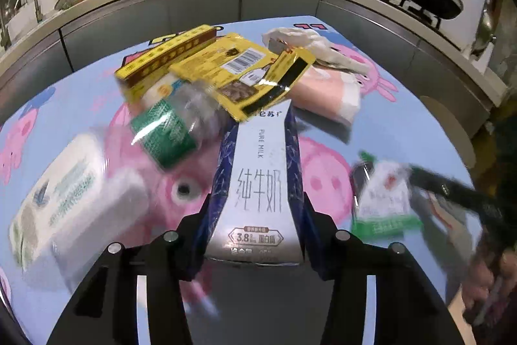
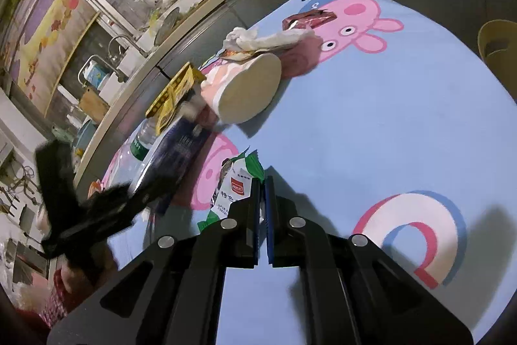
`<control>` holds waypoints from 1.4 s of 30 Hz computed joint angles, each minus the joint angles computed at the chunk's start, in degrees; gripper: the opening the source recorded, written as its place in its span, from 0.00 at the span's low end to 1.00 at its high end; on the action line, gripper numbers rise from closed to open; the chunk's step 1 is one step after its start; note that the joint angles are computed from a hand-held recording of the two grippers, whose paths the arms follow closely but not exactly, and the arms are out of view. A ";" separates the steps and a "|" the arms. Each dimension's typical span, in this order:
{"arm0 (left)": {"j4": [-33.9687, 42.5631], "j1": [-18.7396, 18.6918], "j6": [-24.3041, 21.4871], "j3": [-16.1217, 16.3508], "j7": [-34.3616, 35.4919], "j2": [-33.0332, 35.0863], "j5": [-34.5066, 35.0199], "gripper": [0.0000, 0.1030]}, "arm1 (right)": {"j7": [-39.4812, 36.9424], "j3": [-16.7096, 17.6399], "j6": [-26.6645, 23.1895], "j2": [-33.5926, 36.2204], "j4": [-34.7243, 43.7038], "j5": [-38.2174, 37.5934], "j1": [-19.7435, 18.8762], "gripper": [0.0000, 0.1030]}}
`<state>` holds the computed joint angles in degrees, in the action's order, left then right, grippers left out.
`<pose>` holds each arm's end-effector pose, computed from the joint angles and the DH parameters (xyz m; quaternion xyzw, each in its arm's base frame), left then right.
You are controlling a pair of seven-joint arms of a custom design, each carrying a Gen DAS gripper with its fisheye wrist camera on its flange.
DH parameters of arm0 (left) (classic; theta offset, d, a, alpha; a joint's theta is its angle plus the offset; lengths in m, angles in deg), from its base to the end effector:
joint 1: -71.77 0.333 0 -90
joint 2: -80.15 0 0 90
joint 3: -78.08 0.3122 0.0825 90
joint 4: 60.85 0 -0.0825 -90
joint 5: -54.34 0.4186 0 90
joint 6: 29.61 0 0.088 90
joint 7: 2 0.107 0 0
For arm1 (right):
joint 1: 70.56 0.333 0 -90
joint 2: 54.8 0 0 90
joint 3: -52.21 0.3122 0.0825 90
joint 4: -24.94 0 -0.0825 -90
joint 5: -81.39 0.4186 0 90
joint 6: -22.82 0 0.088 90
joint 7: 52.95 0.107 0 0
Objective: Collect trash
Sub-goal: 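Grasp the white milk carton with the left gripper while the right gripper approaches the green packet, then close the right gripper on the green-and-white packet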
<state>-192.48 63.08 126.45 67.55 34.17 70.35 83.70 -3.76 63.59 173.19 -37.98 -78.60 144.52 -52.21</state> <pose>0.5203 -0.2032 0.4588 -0.7264 0.6010 -0.2504 0.2202 0.6188 0.3174 0.4102 -0.7339 0.5125 0.0836 0.4379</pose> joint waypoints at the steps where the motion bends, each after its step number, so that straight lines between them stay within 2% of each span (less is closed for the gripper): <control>1: -1.96 -0.50 0.38 -0.05 0.24 -1.82 -0.73 0.49 | 0.11 -0.09 0.00 -0.03 -0.07 0.13 -0.12 0.03; 9: -12.32 -4.62 0.41 -0.05 1.63 -11.36 -4.68 0.49 | -0.07 -0.12 -0.69 -0.88 -1.27 0.56 -0.22 0.03; 16: -11.41 -4.86 0.22 0.14 1.02 -10.11 -6.21 0.54 | 0.77 -0.37 -0.90 -1.66 -2.52 0.53 0.17 0.10; 17: -11.09 -4.65 0.45 0.01 0.77 -9.89 -5.95 0.62 | 0.94 -0.43 -1.08 -1.82 -2.68 0.70 0.12 0.16; 18: -10.99 -4.18 0.82 -0.30 0.14 -9.87 -5.23 0.68 | 1.05 -0.47 -0.87 -2.07 -2.96 1.08 0.08 0.25; 19: -11.00 -3.25 1.14 -1.05 -1.33 -10.08 -3.66 0.73 | 1.06 -0.51 -0.47 -2.24 -3.20 1.35 0.12 0.31; 20: -10.72 -2.81 1.16 -1.43 -2.18 -9.93 -2.70 0.73 | 0.75 -0.48 -0.01 -2.45 -3.47 1.94 0.10 0.35; 26: -7.79 -1.96 -2.30 -1.91 -4.81 -7.49 -0.67 0.73 | 0.92 -0.62 0.00 -2.44 -3.64 1.25 0.63 0.36; 29: -6.57 -1.61 -4.91 -2.52 -6.92 -6.41 1.03 0.74 | 0.58 -0.42 0.63 -2.22 -3.75 1.13 0.89 0.41; 35: -5.86 -2.49 -6.49 -1.67 -7.55 -4.95 -0.28 0.75 | -0.73 -0.16 3.00 -2.43 -4.28 -0.34 1.83 0.43; 42: -4.92 -2.48 -8.72 -2.57 -10.15 -4.26 2.48 0.74 | -2.09 0.35 4.25 -2.18 -4.14 -0.22 2.15 0.46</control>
